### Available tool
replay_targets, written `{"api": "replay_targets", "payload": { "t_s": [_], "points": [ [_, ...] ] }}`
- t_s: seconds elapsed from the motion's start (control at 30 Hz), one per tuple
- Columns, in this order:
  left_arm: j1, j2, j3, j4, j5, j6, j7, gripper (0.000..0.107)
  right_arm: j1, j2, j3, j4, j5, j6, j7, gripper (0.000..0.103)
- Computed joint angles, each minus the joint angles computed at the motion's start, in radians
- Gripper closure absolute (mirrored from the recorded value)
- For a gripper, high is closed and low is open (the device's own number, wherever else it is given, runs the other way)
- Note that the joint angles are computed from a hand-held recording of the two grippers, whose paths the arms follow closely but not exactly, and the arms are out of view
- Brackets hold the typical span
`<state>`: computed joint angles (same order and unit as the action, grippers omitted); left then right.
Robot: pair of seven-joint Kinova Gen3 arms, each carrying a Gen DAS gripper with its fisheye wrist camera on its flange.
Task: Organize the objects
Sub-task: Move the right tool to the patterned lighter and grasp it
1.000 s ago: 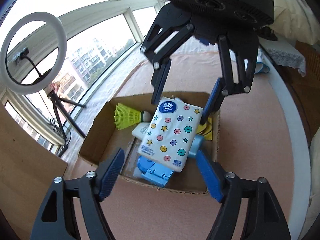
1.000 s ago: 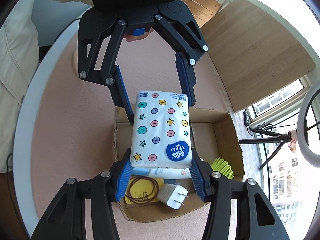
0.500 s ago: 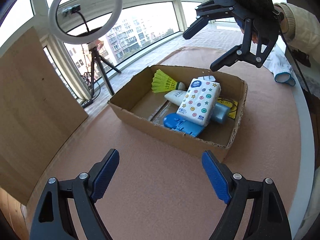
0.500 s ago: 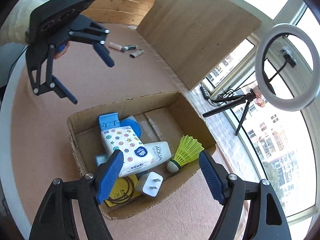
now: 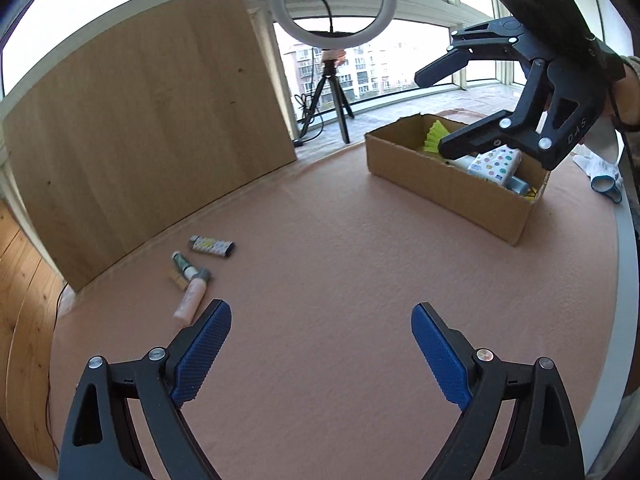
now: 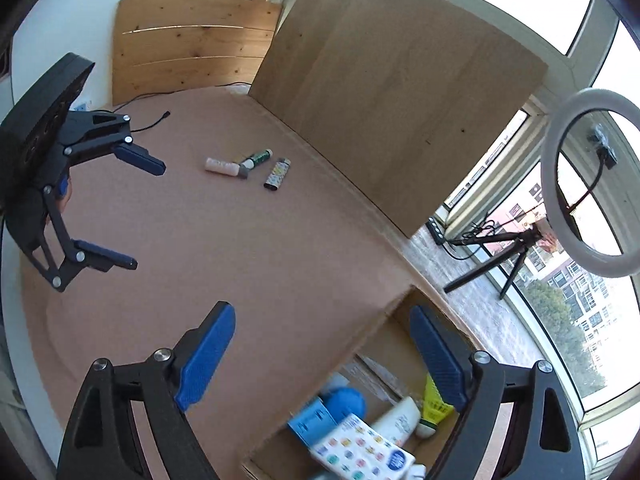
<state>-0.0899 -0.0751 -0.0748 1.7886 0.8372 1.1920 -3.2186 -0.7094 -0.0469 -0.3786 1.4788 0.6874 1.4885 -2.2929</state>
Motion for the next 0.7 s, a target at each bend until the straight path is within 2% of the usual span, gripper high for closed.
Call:
{"api": "replay_targets", "payload": {
  "t_s": [0.1,0.27,0.47,0.57,0.63,0.7],
  "points": [
    [-0.055,0.037,-0.047,-0.026,0.007,0.047,-0.050,0.013,-0.023,0.117,0.019,-0.078,0.034,-0.021,-0.036,0.017],
    [-0.161,0.100,-0.067,-0.080,0.013,0.108,-0.096,0.013,-0.067,0.278,0.103,-0.208,0.043,-0.057,-0.080,0.017],
    [-0.258,0.143,-0.059,-0.103,0.020,0.165,-0.113,0.013,-0.029,0.387,0.207,-0.273,-0.046,-0.155,-0.075,0.017],
    [-0.287,0.147,-0.055,-0.101,0.011,0.184,-0.116,0.013,0.019,0.425,0.269,-0.276,-0.106,-0.218,-0.103,0.025],
    [-0.300,0.146,-0.054,-0.096,0.004,0.192,-0.120,0.013,0.060,0.443,0.300,-0.280,-0.168,-0.269,-0.113,0.035],
    [-0.312,0.145,-0.058,-0.089,-0.005,0.197,-0.121,0.013,0.091,0.468,0.319,-0.297,-0.214,-0.299,-0.097,0.037]
  ]
}}
